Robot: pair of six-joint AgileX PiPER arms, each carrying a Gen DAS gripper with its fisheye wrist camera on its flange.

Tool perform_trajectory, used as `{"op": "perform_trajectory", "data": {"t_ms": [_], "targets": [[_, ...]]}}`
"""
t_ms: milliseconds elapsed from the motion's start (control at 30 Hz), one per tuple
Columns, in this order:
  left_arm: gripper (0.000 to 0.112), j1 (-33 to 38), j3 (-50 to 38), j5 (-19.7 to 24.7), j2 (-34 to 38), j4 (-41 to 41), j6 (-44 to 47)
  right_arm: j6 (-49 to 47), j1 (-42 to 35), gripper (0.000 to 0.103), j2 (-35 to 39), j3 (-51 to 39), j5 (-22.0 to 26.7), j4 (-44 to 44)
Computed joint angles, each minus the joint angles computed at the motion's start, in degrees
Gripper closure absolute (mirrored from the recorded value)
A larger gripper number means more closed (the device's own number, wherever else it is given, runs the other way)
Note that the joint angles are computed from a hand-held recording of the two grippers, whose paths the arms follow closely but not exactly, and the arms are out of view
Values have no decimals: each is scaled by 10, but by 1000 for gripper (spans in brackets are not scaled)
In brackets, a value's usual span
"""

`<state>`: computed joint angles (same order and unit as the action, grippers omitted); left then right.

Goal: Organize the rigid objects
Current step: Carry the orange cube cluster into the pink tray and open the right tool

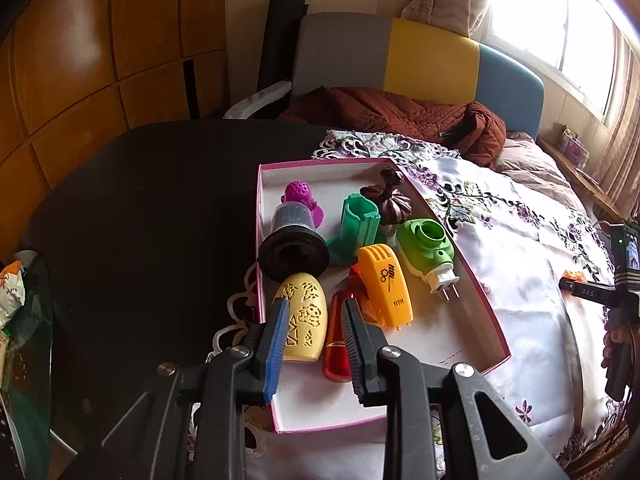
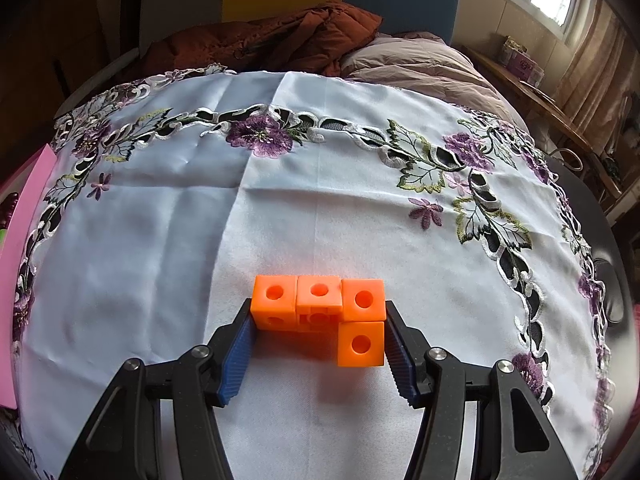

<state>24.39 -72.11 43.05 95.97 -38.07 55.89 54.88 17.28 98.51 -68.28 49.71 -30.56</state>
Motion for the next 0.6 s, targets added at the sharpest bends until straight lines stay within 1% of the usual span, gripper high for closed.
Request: {"op": "perform_trajectory", "data": {"t_ms": [167,300,367,467,600], "targets": [[86,9,-4,4,2,-6,2,-2,5,43,-7,-5,1,8],[86,15,-5,5,4,-8,2,-2,28,43,-26,-19,-3,0],[86,17,-9,8,8,-8,0,-17,43,43,-32,-34,-10,13],[86,21,-12,8,11,-11,-2,-46,81,43,-29,-72,-16,29],[86,26,-19,5,16,-11,-9,-93,145,43,-7,-143,-22,53]]}}
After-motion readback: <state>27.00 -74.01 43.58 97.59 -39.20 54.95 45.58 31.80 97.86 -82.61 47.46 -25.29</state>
